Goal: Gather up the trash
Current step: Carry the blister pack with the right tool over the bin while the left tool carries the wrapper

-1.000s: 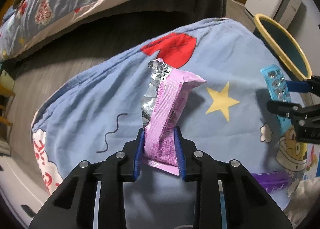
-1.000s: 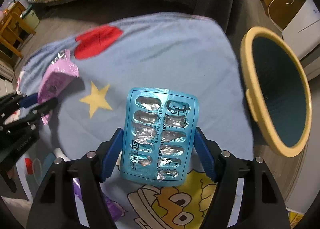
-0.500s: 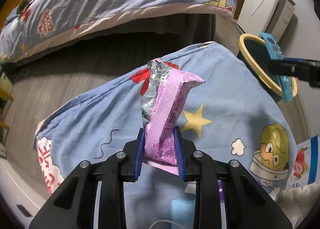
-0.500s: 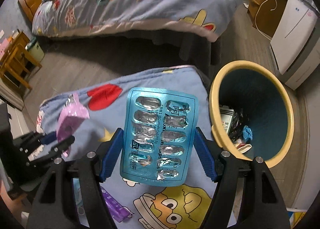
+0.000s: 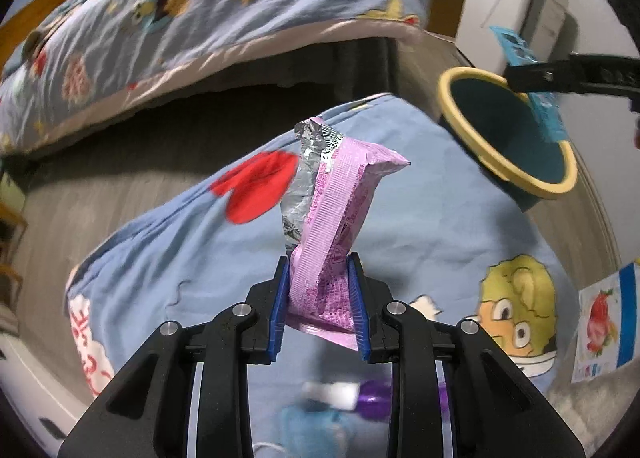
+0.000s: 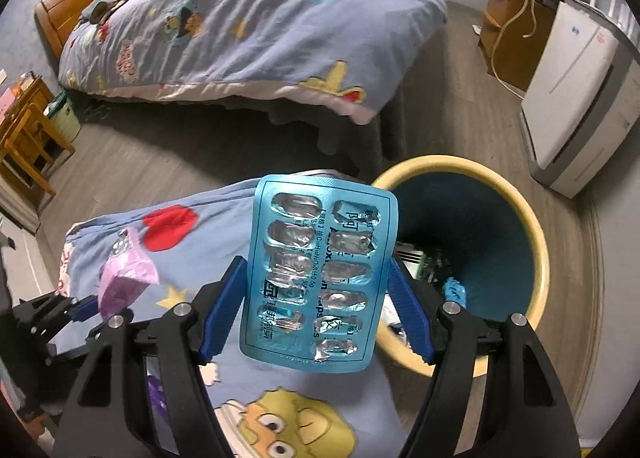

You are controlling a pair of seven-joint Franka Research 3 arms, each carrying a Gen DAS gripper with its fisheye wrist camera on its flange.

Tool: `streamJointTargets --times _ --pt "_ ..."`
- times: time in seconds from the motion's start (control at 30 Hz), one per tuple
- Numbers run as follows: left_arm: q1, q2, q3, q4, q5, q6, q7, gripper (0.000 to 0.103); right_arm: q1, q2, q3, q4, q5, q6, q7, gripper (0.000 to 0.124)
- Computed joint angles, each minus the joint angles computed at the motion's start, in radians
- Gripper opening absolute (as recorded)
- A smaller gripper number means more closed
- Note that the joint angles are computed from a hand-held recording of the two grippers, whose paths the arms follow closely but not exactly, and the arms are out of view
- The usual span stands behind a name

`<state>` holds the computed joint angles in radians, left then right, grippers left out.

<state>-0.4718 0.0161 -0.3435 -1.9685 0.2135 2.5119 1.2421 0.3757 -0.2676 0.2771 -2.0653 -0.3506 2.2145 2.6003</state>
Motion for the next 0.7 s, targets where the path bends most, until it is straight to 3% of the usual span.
streamJointTargets --times 0.4,0.7 --pt "-0.076 0.129 -0.037 0.192 0.017 -0.035 -0.026 0.029 -0.091 -0.154 -0.027 -0.176 0.079 0.102 0.036 0.069" --pt "-0.136 0.253 -0.028 0.378 0.052 -0.111 -0.058 0.029 -0.166 -0.224 -0.013 -0.253 0.1 0.081 0.042 0.069"
